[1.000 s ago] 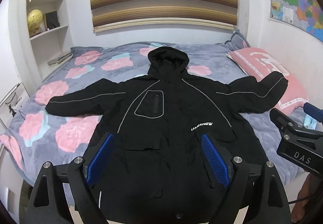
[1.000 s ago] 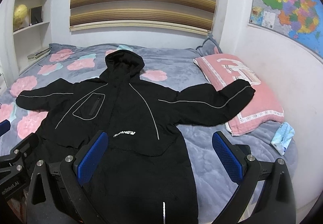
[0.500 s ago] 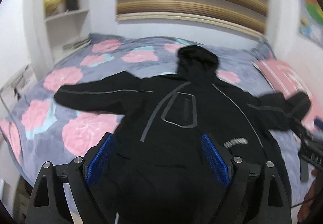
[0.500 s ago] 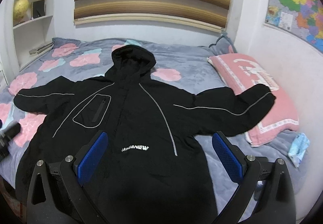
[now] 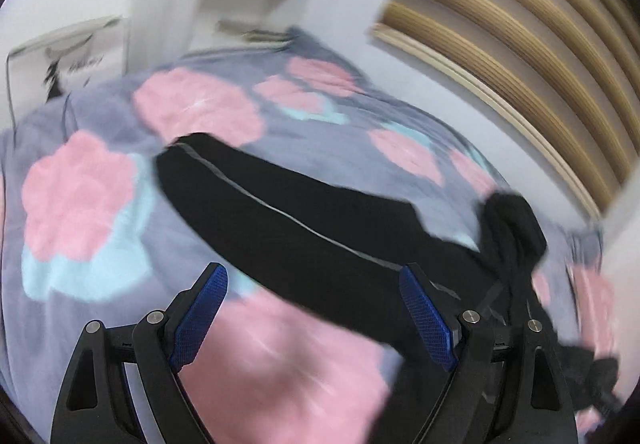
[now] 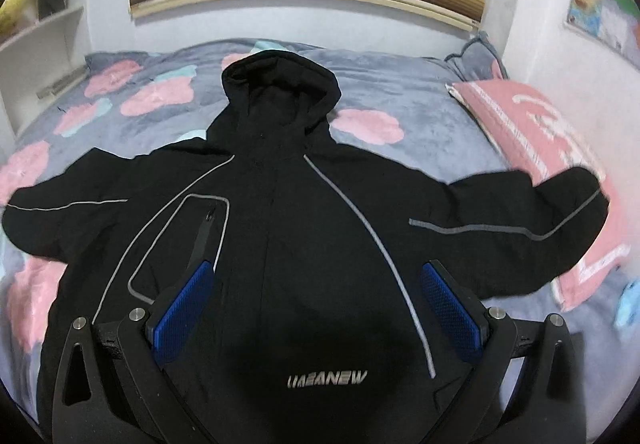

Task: Fold large clothes
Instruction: 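Grasp the black jacket's sleeve cuff with the left gripper and lift it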

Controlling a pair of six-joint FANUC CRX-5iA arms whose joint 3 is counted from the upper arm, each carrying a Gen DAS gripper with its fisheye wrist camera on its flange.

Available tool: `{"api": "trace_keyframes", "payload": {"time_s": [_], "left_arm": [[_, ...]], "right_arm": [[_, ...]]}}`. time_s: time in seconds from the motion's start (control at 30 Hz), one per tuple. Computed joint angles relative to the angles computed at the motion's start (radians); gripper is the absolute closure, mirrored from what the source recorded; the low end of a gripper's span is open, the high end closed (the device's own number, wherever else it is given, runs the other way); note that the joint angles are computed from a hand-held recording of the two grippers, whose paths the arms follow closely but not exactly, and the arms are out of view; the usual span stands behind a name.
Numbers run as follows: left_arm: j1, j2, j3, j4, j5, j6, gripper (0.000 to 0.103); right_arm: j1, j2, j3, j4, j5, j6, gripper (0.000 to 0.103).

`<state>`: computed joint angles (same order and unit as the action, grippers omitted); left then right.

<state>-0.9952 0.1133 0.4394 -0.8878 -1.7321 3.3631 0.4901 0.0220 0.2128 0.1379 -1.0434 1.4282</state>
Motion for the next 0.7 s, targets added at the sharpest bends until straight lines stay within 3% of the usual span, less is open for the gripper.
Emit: {"api": "trace_keyframes", "payload": {"time_s": [0.07, 0.2, 0.3, 0.4, 0.6, 0.63, 0.67, 0.7], "left_arm": [[0.046, -0.081, -0.092, 0.023, 0.029, 0.027, 0.014], [0.252, -0.305, -0.372, 0.162, 0.254, 0.028, 0.014], [0.410, -0.398, -0.524, 0.271, 0.385, 0.027, 0.014], [0.569, -0.447, -0.642, 0.386, 0.515, -0.058, 0.015], [0.728, -0.473, -0.745, 0.474, 0.643, -0.144, 0.016], [0.741, -0.472, -0.748, 0.478, 0.652, -0.157, 0.021], [0.757, -0.470, -0.751, 0.486, 0.665, -0.182, 0.038], [0.792, -0.477, -0.771, 0.522, 0.709, -0.242, 0.045]], "right_arm": [[0.025, 0.040, 0.058, 0.039, -0.043, -0.023, 0.000], [0.080, 0.134, 0.214, 0.075, -0.167, -0.040, 0.000], [0.126, 0.189, 0.311, 0.097, -0.244, -0.036, 0.000], [0.174, 0.241, 0.403, 0.120, -0.310, -0.033, 0.000], [0.249, 0.318, 0.530, 0.165, -0.410, -0.036, 0.000], [0.260, 0.329, 0.546, 0.174, -0.423, -0.039, 0.000], [0.268, 0.336, 0.556, 0.180, -0.433, -0.041, 0.000], [0.277, 0.345, 0.569, 0.186, -0.445, -0.042, 0.000]]}}
